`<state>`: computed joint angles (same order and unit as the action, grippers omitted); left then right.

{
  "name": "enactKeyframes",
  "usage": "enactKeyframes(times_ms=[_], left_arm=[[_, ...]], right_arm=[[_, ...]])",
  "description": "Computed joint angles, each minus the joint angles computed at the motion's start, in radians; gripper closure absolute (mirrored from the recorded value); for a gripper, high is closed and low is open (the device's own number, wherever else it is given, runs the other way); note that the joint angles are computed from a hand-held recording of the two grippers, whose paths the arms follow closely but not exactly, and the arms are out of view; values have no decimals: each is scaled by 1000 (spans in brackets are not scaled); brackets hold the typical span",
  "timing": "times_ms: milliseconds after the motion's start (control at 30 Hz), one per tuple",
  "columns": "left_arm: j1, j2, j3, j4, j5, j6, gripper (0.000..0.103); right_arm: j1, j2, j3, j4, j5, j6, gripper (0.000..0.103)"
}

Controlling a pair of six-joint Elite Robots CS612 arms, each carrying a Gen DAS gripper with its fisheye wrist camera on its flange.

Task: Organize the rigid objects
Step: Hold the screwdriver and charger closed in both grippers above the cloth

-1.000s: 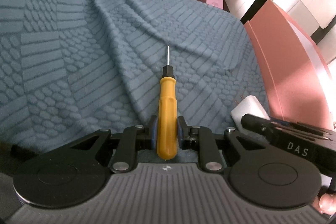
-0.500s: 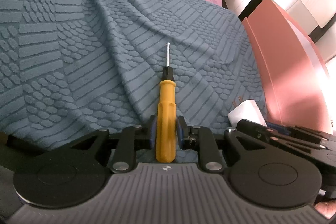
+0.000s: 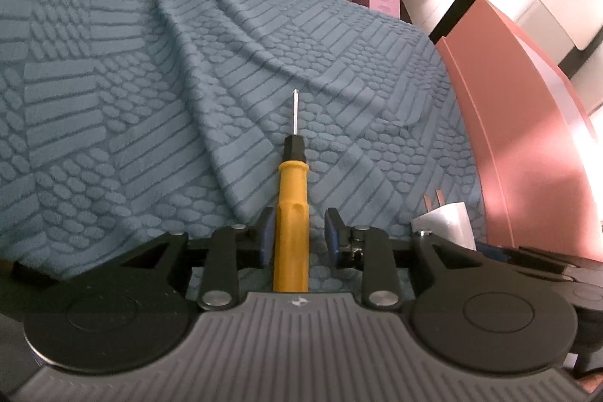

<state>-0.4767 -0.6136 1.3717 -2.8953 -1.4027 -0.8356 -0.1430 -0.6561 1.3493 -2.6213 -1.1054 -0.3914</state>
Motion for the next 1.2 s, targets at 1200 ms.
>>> enactKeyframes(times_ms=[1200], left_arm=[[-13, 36, -59, 43, 142, 106, 81]], right_arm=[[16, 10, 3, -77, -29, -35, 72]])
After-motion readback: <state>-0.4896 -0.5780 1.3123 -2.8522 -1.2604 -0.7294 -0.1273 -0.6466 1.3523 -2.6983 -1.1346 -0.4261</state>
